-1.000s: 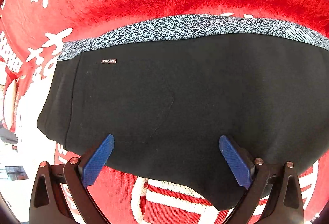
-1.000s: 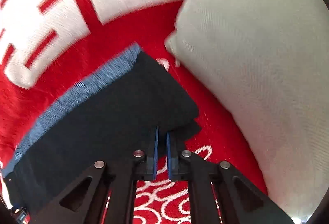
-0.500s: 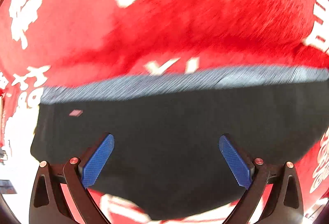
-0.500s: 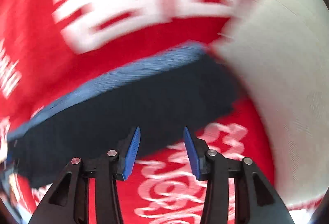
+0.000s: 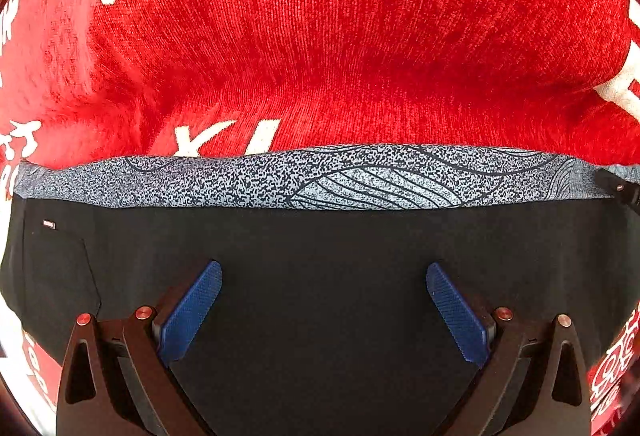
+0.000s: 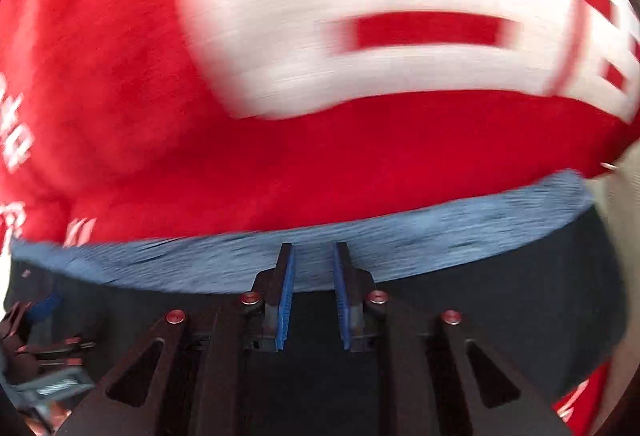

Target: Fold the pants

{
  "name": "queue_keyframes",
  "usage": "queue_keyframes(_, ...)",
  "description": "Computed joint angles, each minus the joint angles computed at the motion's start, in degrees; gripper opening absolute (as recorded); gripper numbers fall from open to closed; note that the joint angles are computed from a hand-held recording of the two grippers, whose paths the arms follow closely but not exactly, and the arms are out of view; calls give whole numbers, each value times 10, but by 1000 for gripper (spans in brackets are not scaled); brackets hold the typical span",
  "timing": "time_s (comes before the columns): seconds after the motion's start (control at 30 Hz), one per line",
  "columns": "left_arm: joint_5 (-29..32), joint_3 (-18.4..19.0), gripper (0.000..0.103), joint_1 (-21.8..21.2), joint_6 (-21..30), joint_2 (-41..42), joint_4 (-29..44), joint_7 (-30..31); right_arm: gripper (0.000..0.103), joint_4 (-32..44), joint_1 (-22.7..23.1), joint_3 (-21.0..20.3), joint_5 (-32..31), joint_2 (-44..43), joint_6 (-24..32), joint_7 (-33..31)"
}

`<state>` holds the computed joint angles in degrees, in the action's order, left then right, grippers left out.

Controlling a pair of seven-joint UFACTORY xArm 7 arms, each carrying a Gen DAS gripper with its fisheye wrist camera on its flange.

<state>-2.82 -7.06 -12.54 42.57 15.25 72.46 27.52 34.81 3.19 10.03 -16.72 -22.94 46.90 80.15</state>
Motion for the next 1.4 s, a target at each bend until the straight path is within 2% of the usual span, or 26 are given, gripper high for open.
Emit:
queue_keyframes(0.03, 5, 1, 103, -1, -7, 0, -1, 0, 19, -15, 6, -14, -9, -23, 23, 7)
queue_keyframes(0.13, 9, 0, 103, -7, -10, -13, -15, -11, 19, -28, -10, -16, 0, -84, 134, 7)
queue_keyframes(0.23, 8, -1, 103, -8, -9, -25, -28, -17, 25, -41, 1, -20, 53, -154, 165, 12)
queue_keyframes(0.27, 8, 0, 103, -7, -12, -25, -28, -15, 29, -42, 8, -15, 68, -171, 168, 16)
queue_keyframes(0.33, 8, 0, 103, -5, -17, -24, -31, -11, 46, -41, 39, 0, 93, -199, 176, 33)
queue_keyframes(0.37, 8, 0, 103, -5, -18, -24, -31, -11, 58, -30, 44, 25, 107, -191, 179, 32)
queue_keyframes(0.4, 8, 0, 103, -5, -17, -24, -30, -10, 63, -23, 52, 35, 112, -180, 179, 35)
queue_keyframes(0.47, 9, 0, 103, -5, -16, -25, -30, -9, 63, -24, 72, 46, 131, -156, 166, 43)
queue_keyframes(0.53, 8, 0, 103, -4, -20, -15, -23, -4, 65, -11, 72, 74, 109, -134, 185, 68)
queue_keyframes(0.63, -2, -2, 103, 0, -18, -17, -24, 7, 71, 7, 90, 66, 97, -111, 202, 65)
queue_keyframes(0.7, -6, -2, 103, 2, -17, -19, -25, 11, 74, -1, 103, 59, 105, -125, 201, 74)
queue_keyframes(0.87, -6, -1, 103, 2, -25, -23, -32, 14, 76, -11, 105, 38, 104, -150, 213, 45)
queue_keyframes(0.93, -10, -1, 103, 3, -23, -23, -31, 18, 77, -13, 96, 47, 111, -157, 219, 40)
queue_keyframes(1.1, -10, 0, 103, 4, -11, -19, -22, 18, 81, -17, 107, 59, 109, -148, 205, 67)
queue_keyframes(1.17, -7, 1, 103, 2, -1, -12, -11, 15, 81, -33, 125, 53, 110, -174, 220, 77)
queue_keyframes(1.27, -5, 1, 103, 2, 3, -7, -5, 15, 81, -41, 114, 69, 128, -198, 227, 68)
queue_keyframes(1.3, -4, 1, 103, 1, 3, -5, -3, 14, 81, -40, 129, 61, 123, -200, 236, 84)
queue_keyframes(1.4, 6, 2, 103, -3, 7, 0, 4, 6, 81, -28, 110, 60, 116, -159, 200, 71)
